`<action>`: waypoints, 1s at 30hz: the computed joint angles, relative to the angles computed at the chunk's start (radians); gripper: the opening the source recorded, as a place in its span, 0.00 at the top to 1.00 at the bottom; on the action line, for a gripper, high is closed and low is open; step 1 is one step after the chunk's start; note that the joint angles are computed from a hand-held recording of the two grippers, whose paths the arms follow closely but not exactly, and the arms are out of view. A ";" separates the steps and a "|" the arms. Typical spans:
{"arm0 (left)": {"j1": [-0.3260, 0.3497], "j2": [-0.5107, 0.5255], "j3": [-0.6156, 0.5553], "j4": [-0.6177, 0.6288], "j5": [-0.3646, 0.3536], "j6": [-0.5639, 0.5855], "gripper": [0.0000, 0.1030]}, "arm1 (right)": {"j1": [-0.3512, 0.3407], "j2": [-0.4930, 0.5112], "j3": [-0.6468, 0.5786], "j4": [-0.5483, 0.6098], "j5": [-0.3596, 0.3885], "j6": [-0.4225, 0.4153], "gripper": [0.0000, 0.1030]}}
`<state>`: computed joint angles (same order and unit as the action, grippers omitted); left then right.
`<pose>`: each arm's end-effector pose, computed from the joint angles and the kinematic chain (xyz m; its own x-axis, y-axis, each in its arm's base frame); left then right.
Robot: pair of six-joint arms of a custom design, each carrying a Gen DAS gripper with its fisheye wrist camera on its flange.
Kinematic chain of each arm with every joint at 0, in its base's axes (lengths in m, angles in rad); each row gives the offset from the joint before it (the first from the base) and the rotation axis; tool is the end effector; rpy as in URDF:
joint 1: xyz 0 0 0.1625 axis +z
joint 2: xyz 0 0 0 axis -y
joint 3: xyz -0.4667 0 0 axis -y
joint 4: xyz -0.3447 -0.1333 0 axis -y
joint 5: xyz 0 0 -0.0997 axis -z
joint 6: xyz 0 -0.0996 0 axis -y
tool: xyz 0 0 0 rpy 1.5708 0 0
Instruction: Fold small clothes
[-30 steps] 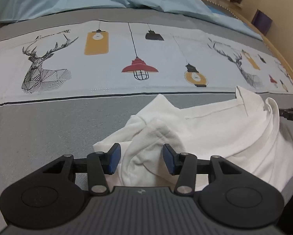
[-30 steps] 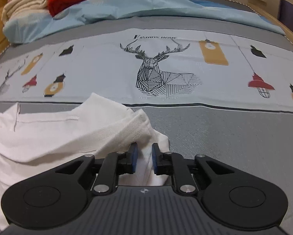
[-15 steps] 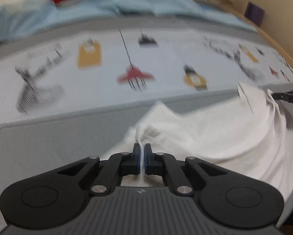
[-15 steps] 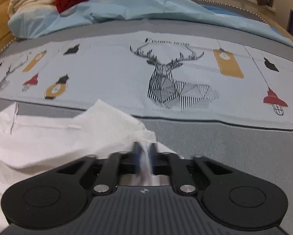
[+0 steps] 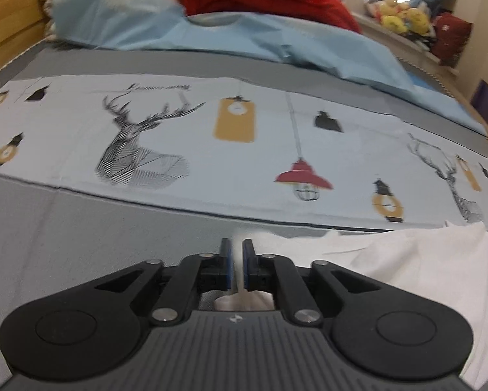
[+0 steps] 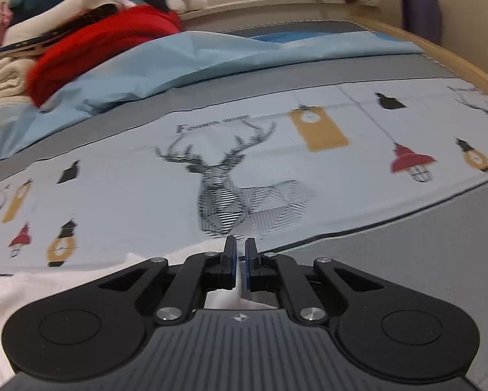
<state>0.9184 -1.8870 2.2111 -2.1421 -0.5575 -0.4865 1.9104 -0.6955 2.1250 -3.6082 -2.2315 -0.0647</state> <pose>-0.0037 -0.3636 0.4696 -0.7583 -0.2222 -0.6129 0.2648 0.7541 -0.6010 0.2458 -0.4791 0.1127 -0.8417 0.0173 0.5396 -0.3285 0.7767 -0.5374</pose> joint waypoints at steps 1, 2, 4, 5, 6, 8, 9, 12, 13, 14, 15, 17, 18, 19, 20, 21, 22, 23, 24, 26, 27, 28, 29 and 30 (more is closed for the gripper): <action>0.006 -0.008 -0.007 0.008 -0.021 -0.011 0.75 | 0.001 -0.003 0.000 0.010 -0.006 0.008 0.96; 0.010 -0.017 -0.011 0.002 -0.050 -0.009 0.74 | 0.003 -0.010 0.002 0.022 -0.007 0.010 0.96; 0.023 -0.031 -0.017 -0.014 -0.138 0.027 0.72 | 0.006 -0.025 0.017 0.034 0.019 -0.001 0.96; 0.044 -0.031 -0.025 -0.018 -0.203 0.058 0.71 | 0.003 -0.042 0.032 0.051 0.061 -0.016 0.95; 0.058 -0.025 -0.033 -0.001 -0.249 0.067 0.71 | -0.004 -0.062 0.046 0.091 0.116 -0.037 0.94; 0.089 -0.005 -0.055 0.084 -0.302 0.074 0.71 | -0.012 -0.080 0.049 0.214 0.147 -0.074 0.89; 0.091 0.009 -0.066 0.172 -0.270 0.037 0.73 | -0.011 -0.078 0.043 0.280 0.123 -0.077 0.90; 0.092 0.003 -0.088 0.309 -0.207 -0.135 0.65 | -0.011 -0.059 0.048 0.293 0.042 -0.071 0.98; 0.079 -0.018 -0.089 0.305 -0.206 -0.162 0.66 | -0.012 -0.066 0.049 0.288 0.044 -0.041 0.98; 0.057 -0.037 -0.087 0.313 -0.194 -0.174 0.66 | -0.003 -0.066 0.050 0.269 0.009 -0.018 0.96; 0.028 -0.059 -0.086 0.333 -0.188 -0.181 0.66 | 0.010 -0.064 0.052 0.249 -0.035 -0.015 0.95; -0.008 -0.091 -0.090 0.389 -0.239 -0.210 0.66 | 0.012 -0.095 0.069 0.249 -0.022 0.002 0.93; -0.016 -0.102 -0.097 0.433 -0.284 -0.225 0.65 | 0.003 -0.131 0.084 0.283 0.026 0.034 0.93; -0.023 -0.107 -0.105 0.482 -0.321 -0.242 0.65 | -0.005 -0.166 0.099 0.328 0.074 0.060 0.92; -0.033 -0.110 -0.112 0.539 -0.352 -0.268 0.65 | -0.013 -0.205 0.115 0.392 0.126 0.081 0.91; -0.044 -0.113 -0.120 0.596 -0.376 -0.295 0.65 | -0.008 -0.225 0.127 0.434 0.139 0.093 0.90; -0.058 -0.121 -0.119 0.637 -0.393 -0.319 0.65 | 0.001 -0.242 0.140 0.471 0.132 0.090 0.87; -0.073 -0.129 -0.116 0.669 -0.407 -0.340 0.65 | 0.012 -0.250 0.152 0.494 0.122 0.083 0.87; -0.088 -0.137 -0.110 0.692 -0.420 -0.355 0.65 | 0.020 -0.260 0.168 0.505 0.113 0.074 0.87; -0.117 -0.149 -0.098 0.728 -0.430 -0.372 0.65 | 0.025 -0.280 0.201 0.523 0.101 0.105 0.87; -0.137 -0.155 -0.091 0.760 -0.423 -0.392 0.67 | 0.028 -0.291 0.214 0.528 0.103 0.122 0.86; -0.150 -0.159 -0.088 0.781 -0.421 -0.409 0.78 | 0.031 -0.302 0.228 0.526 0.102 0.132 0.82; -0.159 -0.165 -0.085 0.800 -0.420 -0.422 0.84 | 0.034 -0.315 0.240 0.532 0.100 0.148 0.79; -0.179 -0.172 -0.087 0.825 -0.420 -0.439 0.96 | 0.039 -0.325 0.251 0.540 0.097 0.165 0.79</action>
